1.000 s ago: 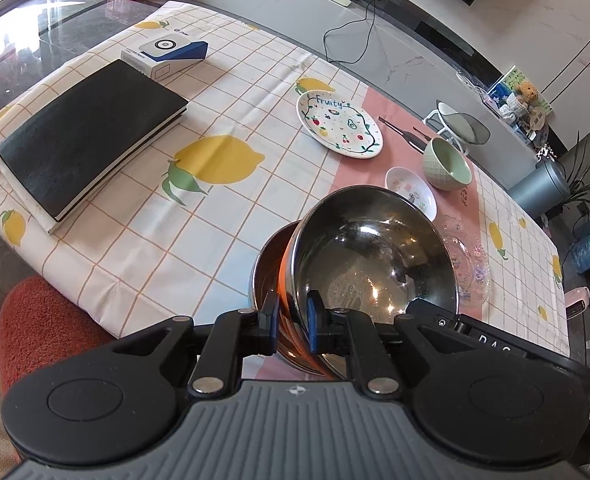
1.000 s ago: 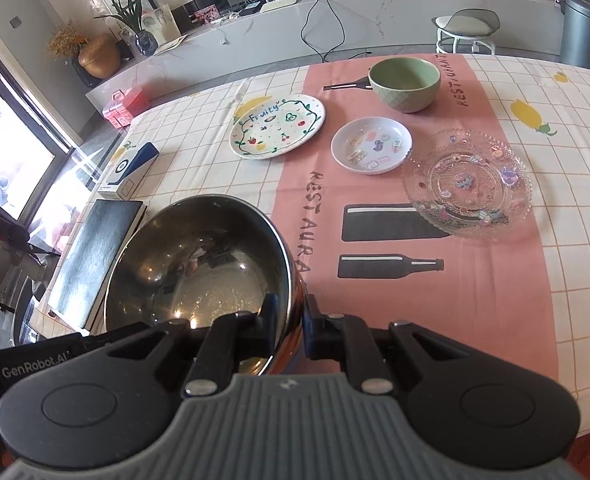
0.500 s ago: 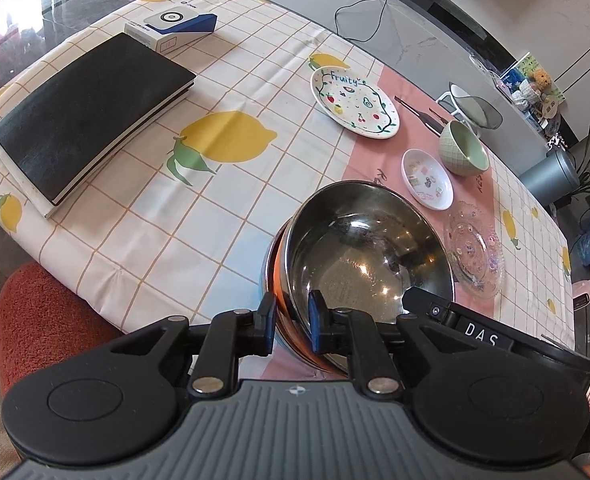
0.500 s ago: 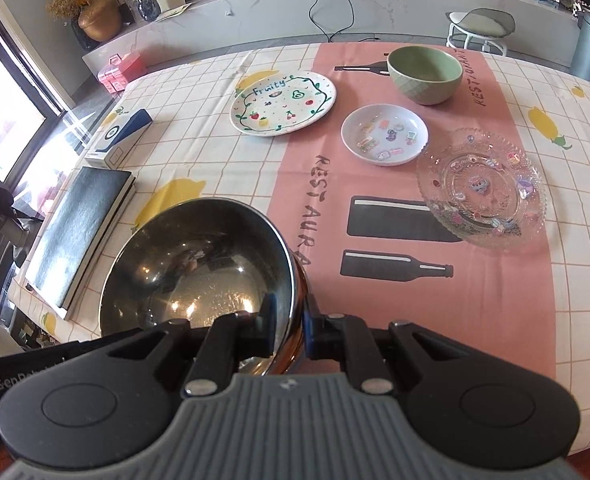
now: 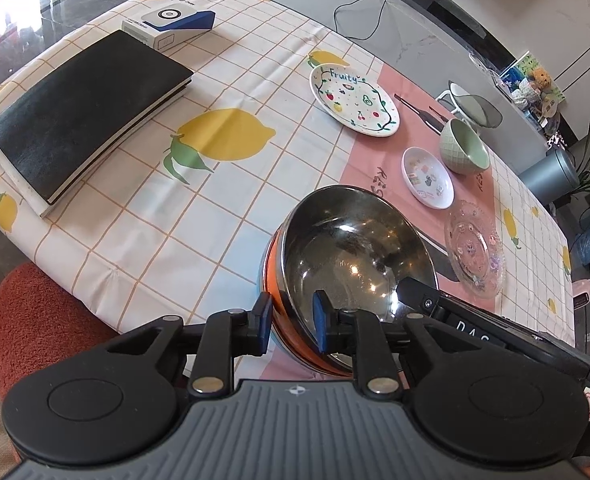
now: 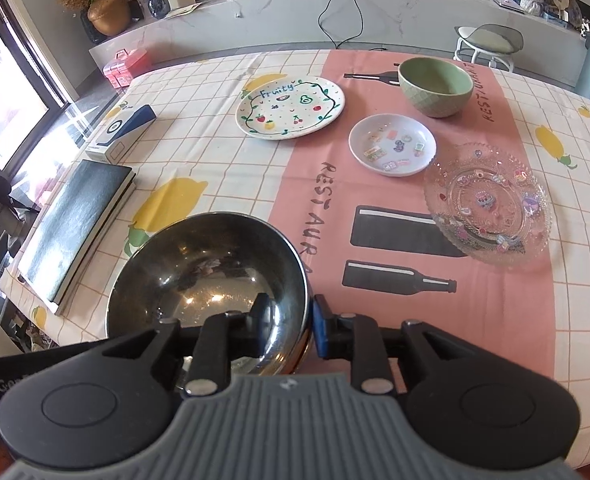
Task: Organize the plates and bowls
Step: 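Open both grippers to release the steel bowl and withdraw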
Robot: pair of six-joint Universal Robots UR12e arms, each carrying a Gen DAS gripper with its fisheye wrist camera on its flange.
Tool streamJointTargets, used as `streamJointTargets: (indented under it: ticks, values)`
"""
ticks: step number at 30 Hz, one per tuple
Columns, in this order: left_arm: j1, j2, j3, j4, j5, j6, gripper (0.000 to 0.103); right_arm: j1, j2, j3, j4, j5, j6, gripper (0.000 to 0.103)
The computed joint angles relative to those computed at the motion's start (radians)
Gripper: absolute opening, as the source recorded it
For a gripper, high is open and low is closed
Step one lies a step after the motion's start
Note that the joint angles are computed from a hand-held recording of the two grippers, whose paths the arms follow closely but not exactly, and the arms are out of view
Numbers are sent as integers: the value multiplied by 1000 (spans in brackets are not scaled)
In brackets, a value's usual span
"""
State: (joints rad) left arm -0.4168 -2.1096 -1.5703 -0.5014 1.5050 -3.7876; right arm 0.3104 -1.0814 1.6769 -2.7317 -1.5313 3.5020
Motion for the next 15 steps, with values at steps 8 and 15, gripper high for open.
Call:
streamJointTargets:
  ticks: [8, 15]
  values:
    - [-4, 5, -13, 71, 38, 11, 35, -8, -6, 16, -44, 10, 14, 40]
    - [-4, 7, -26, 116, 64, 20, 49, -32, -21, 40, -79, 67, 67, 50]
